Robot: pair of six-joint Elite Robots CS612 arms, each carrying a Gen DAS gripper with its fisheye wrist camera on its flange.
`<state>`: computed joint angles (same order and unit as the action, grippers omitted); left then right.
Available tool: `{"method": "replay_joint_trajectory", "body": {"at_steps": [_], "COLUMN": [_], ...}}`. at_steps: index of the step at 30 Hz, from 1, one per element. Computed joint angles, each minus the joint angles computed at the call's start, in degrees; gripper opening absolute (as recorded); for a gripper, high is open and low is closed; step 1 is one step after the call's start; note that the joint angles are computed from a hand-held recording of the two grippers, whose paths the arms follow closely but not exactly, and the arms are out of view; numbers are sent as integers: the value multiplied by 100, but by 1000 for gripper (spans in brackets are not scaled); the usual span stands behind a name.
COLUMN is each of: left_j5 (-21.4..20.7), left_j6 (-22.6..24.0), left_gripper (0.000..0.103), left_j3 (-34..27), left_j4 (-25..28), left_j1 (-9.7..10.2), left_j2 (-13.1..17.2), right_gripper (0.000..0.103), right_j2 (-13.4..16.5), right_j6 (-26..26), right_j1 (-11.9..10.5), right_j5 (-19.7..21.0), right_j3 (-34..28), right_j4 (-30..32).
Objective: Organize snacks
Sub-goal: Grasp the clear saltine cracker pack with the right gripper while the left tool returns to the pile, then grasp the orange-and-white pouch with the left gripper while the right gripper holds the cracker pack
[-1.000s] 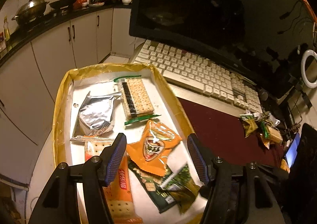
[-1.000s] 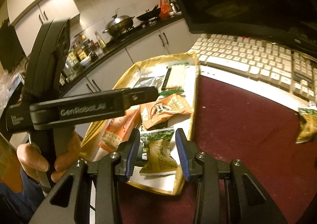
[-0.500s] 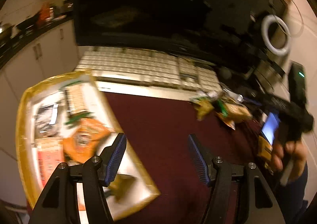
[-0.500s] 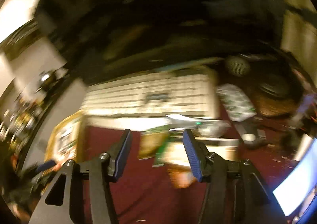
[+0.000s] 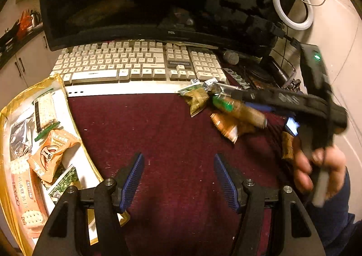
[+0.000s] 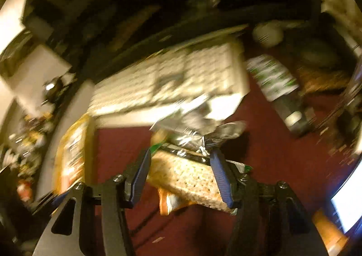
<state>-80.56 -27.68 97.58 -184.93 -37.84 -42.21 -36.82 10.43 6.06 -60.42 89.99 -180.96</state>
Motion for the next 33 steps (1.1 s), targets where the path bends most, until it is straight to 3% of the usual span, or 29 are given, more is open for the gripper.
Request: {"method": "replay_joint_trajectory", "body": {"at_steps": [2,3,4,6,8,13,16,17,21,25,29,31,33], "left_j5": [-2,8,2,-26,-25,12,-1,-11,-53,-86,-106,-115,-119], "left_j6": [-34,-66,-80,-108,-95,-72,-85,-88,-84,-62,-25,-2,17], "left_gripper": [67,67,67,67,67,67,67,67,67,67,67,67,67], "left_j3": [14,29,39,55,68,84,89,84,62,34,5,-3,-6], "left_j4": [-6,-10,-22,-22,-25,-15,-19,-10,17,55,101,129,148], "left_j1": [16,24,29,37,33,29,39,45,65,72,63,55,51], "left_j2": [-6,-13,-17,-28,-36,-53,-55,-52,-39,-26,-16,-13,-12], "right_gripper": [54,54,54,55,55,55,55,56,78,78,78,76,54], "right_j2": [-6,-6,-13,-62,-50,72,6,-50,-298,-349,-287,-257,-247], "right_j6": [-165,-176,-138,-115,-193,-586,-942,-1147,-2279,-3202,-3567,-3613,-3663], "right_j1": [-65,-90,-98,-55,-49,-76,-96,-75,34,191,377,419,420], "right_j5": [911,1170,1214,717,512,703,836,751,254,-323,-1016,-1190,-1228], "right_j3": [5,7,18,80,44,-154,-29,50,403,538,583,604,624], "right_j4": [268,308,241,-67,-1,551,557,535,409,502,224,45,-15]}}
